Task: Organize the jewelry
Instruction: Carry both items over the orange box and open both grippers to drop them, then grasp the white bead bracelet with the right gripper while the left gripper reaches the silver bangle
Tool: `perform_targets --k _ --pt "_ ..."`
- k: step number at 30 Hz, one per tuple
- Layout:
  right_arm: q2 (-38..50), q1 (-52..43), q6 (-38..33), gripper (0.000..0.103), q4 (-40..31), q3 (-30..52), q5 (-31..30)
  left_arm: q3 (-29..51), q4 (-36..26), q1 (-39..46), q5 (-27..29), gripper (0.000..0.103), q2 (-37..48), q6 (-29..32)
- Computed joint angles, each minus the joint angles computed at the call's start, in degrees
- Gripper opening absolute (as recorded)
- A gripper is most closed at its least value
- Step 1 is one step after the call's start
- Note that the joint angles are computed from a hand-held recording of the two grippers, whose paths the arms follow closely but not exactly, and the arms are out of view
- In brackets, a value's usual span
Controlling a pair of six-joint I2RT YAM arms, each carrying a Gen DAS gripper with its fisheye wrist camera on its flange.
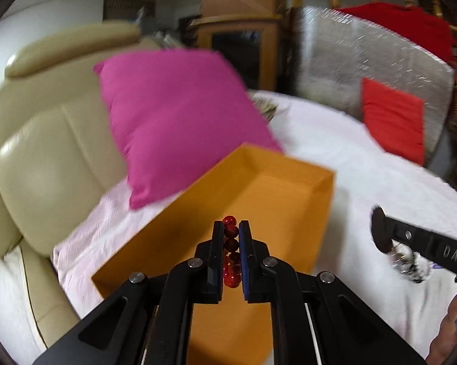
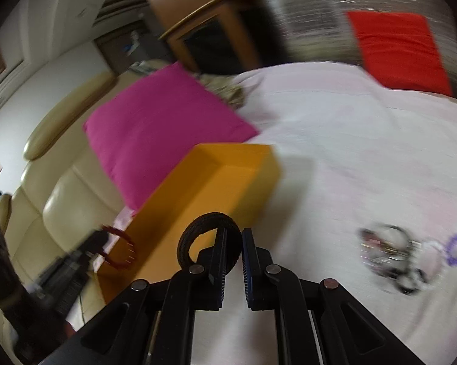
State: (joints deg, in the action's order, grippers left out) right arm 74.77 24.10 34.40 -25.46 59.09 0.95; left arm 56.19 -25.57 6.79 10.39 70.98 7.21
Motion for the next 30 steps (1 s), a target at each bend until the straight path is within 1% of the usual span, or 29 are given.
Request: perform_targets --k 1,2,4,6,8,9,10,11,12,13,16,19,21,23,25,28,29,30 --pt "2.97 0.41 0.47 0.011 0.48 1.73 -0.70 0.85 -0.88 0.57 -0.67 0.010 2.22 -0.28" --pt "5.77 0.88 1.06 0.012 1.29 3.26 -1.50 1.12 -1.64 2.23 0.03 0.010 3.54 0.15" --pt "10.23 1.36 1.83 0.013 2.03 5.94 -3.18 1.43 -1.80 3.38 -0.76 0.010 5.01 -0.73" --pt "13.64 1.93 2.92 0.013 2.76 8.16 -3.65 -0.45 -1.16 4.40 -2.59 0.012 2.68 -1.89" --pt "16.36 2.09 3.77 0.015 1.65 10.53 -3.74 -0.70 0.29 5.62 -3.12 0.028 2.28 -2.53" --pt "17.44 2.01 4.43 0.023 1.12 11.60 -4.34 -1.34 1.13 5.81 -4.12 0.050 1.29 -3.33" --pt "17.38 1.80 5.13 0.035 1.77 11.37 -5.26 -1.83 1.89 5.93 -4.51 0.061 0.52 -3.82" --pt "16.57 1.39 5.60 0.041 3.15 10.18 -5.98 -2.81 3.62 5.70 -5.40 0.061 -0.62 -4.13" --pt "14.97 1.17 6.11 0.052 4.81 8.27 -5.76 -3.10 4.42 5.15 -6.47 0.061 -1.21 -4.07" --pt "12.72 1.00 6.19 0.055 6.26 6.01 -4.89 -4.03 5.69 4.35 -7.37 0.061 -2.29 -3.83" --pt "6.60 -0.79 3.79 0.055 5.81 1.85 -3.22 -5.69 7.53 1.46 -8.77 0.061 -4.37 -3.21" --pt "-3.37 -6.01 1.55 0.054 2.81 -4.52 -4.22 -6.36 8.57 -2.14 -9.76 0.061 -5.20 -2.12" --pt "-11.05 -11.59 -0.82 0.054 -0.66 -8.69 -5.82 -7.47 9.88 -5.77 -11.83 0.061 -5.80 -1.85" --pt "-18.05 -19.30 -4.39 0.054 -5.14 -12.06 -9.77 -7.99 10.03 -9.71 -12.86 0.061 -6.31 -1.74" --pt "-24.45 -29.58 -9.20 0.054 -11.81 -14.36 -14.44 -8.23 9.77 -13.82 -13.45 0.061 -7.00 -2.02" --pt "-30.33 -48.44 -19.26 0.054 -20.18 -16.44 -22.55 -6.92 7.79 -18.62 -10.63 0.061 -6.10 -2.34" --pt "-30.98 -54.25 -22.39 0.054 -22.14 -16.76 -24.91 -6.15 7.37 -20.46 -9.01 0.061 -4.54 -2.52" --pt "-31.17 -61.17 -25.94 0.054 -23.78 -17.48 -28.51 -5.13 6.62 -21.45 -6.99 0.061 -2.76 -3.01"
